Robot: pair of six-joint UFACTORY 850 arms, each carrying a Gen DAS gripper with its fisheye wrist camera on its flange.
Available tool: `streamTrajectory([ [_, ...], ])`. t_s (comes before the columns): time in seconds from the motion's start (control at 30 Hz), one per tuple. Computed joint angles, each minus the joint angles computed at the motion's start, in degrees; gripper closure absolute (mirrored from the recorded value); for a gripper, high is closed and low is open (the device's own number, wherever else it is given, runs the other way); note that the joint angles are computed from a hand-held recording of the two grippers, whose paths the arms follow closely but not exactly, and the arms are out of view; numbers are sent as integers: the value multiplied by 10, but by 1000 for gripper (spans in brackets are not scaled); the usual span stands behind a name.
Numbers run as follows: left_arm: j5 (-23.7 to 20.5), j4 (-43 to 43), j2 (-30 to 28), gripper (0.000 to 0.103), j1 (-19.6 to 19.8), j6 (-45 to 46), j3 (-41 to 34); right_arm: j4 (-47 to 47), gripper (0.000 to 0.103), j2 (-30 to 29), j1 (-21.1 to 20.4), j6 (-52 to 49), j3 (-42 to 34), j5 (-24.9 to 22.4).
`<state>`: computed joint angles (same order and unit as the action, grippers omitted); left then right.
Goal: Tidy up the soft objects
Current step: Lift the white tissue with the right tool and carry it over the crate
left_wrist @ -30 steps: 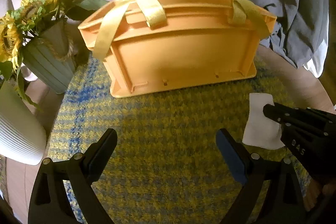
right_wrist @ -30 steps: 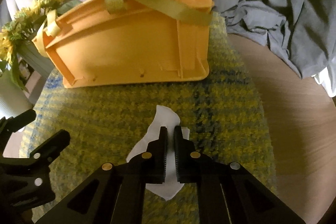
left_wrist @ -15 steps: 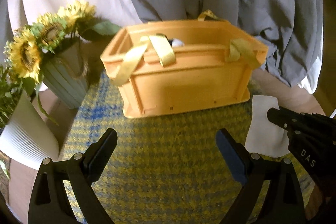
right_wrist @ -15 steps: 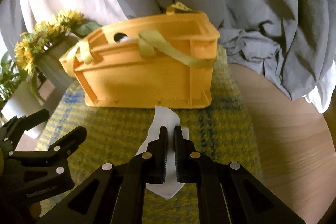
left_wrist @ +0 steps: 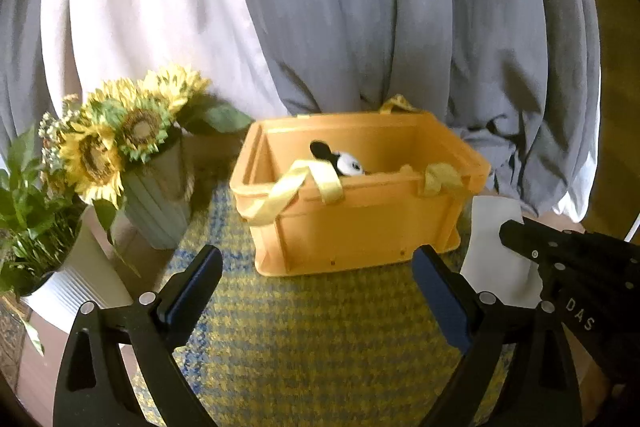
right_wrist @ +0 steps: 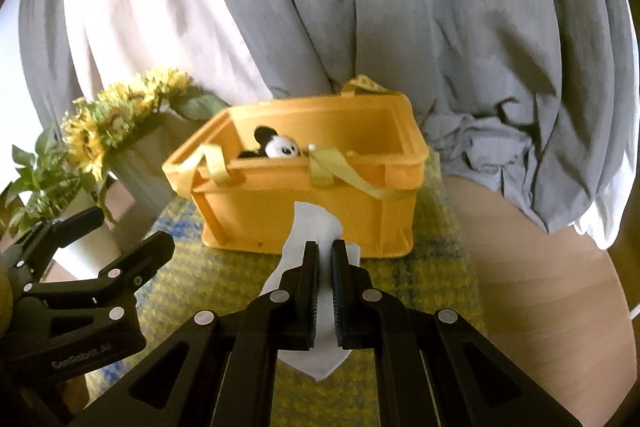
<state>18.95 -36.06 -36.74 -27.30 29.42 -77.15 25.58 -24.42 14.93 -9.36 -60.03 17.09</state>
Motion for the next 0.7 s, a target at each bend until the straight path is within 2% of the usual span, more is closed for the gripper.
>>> streamTrajectory([
  [0.43,67,33,27,3,-1,-29,9,-31,96,23,1,14,-5,65],
  [0.7,85,22,20,3,4,-18,-11,-33,96,12,-1,-6,-34,96],
])
